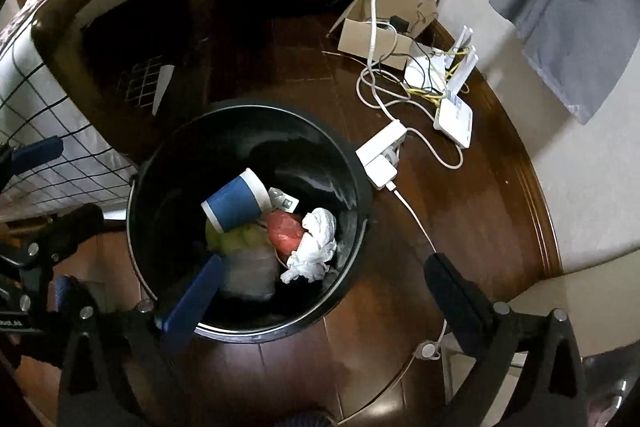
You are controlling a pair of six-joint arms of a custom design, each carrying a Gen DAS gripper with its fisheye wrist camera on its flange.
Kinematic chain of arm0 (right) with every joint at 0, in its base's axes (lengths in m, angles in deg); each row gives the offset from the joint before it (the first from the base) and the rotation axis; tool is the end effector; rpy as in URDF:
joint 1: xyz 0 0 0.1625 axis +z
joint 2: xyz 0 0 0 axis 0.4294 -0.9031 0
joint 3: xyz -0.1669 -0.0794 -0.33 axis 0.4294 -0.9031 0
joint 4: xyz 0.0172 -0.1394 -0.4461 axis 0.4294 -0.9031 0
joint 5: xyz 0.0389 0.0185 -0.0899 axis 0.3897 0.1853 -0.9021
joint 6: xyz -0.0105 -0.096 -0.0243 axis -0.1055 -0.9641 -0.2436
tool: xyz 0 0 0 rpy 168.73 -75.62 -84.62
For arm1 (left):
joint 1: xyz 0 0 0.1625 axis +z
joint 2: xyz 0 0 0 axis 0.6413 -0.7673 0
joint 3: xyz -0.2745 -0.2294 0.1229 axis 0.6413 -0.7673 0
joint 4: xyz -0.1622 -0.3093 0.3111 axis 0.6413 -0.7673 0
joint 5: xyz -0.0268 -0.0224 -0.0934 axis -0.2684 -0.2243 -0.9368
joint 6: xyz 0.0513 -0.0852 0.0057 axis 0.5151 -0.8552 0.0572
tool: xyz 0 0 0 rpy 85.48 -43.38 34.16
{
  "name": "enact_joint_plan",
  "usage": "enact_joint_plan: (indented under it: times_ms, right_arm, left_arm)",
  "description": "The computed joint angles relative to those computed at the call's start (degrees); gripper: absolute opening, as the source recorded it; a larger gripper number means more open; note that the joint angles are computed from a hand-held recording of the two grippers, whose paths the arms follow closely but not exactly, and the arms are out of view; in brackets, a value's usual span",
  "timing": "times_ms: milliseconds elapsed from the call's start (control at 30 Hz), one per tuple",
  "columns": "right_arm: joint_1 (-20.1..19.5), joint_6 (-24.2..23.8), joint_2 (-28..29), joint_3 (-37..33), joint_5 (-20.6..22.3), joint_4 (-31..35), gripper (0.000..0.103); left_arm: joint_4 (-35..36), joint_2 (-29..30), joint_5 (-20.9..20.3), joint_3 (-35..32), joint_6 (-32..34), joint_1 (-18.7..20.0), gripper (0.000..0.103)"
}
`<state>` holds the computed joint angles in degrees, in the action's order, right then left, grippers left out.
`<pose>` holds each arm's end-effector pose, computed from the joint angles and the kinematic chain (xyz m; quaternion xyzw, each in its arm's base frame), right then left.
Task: Collect trash
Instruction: 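Open both grippers over the bin to drop the cup and bag, then move both tools back toward the table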
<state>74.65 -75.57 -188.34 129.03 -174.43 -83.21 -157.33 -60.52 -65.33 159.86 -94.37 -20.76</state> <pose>0.1074 -0.2789 0.2608 0.0564 -0.8848 0.2115 0.4113 -0.3205 -0.3114 0.0647 0.3545 0.8832 -0.1651 0.2589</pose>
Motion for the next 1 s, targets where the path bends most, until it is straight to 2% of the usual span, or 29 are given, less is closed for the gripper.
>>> enact_joint_plan:
  times_ms: [167,700,1000]
  right_arm:
    - [1.25,0.46,0.0,-0.27,-0.48,-0.26,0.102]
    - [10.13,4.87,0.17,-1.88,-3.9,2.62,0.102]
    - [13.72,6.49,0.63,-2.84,-5.26,3.84,0.102]
  left_arm:
    - [0.34,-0.91,0.78,0.27,-0.27,-0.43,0.098]
    - [2.54,-4.71,3.7,0.69,-2.05,-3.1,0.098]
    - [3.87,-7.14,5.41,0.86,-2.28,-4.28,0.098]
